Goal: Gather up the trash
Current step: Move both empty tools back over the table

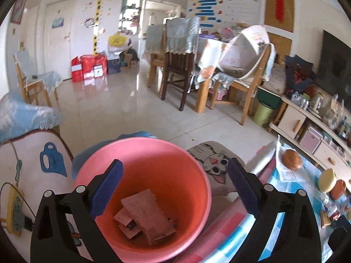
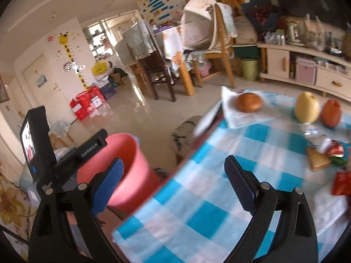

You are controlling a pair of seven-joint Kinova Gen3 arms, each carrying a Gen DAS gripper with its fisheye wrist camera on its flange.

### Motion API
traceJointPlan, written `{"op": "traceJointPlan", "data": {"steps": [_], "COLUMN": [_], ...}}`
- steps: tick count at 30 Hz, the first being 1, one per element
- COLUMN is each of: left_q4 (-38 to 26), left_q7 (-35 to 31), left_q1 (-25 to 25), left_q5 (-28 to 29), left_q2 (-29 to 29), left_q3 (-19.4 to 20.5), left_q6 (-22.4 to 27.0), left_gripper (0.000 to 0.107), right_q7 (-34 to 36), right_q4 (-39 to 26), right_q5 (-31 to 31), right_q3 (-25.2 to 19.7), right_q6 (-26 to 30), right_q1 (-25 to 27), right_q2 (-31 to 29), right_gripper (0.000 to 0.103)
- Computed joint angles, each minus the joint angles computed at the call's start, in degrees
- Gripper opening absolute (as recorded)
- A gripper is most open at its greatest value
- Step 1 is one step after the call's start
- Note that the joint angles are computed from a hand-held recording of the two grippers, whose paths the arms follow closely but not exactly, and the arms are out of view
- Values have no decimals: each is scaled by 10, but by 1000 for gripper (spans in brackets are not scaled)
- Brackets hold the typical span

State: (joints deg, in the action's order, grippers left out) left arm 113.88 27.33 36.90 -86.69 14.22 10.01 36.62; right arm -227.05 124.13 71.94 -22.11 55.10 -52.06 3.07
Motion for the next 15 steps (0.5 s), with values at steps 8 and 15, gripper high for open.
{"op": "traceJointPlan", "data": {"steps": [8, 15], "left_q4": [-17, -15], "left_q7": [-22, -10], "left_q1": [54, 81], "left_q5": [0, -48], "left_q2": [13, 16], "left_q3": [16, 36], "left_q6": [44, 30], "left_gripper": [95, 95], "right_q7": [1, -47], "right_q4": [30, 62], "right_q5": [-94, -172], "right_q3": [-52, -102], "right_q6": [135, 224], "right_q1": [-51, -97], "right_q2": [-34, -52], "right_gripper": [94, 95]}}
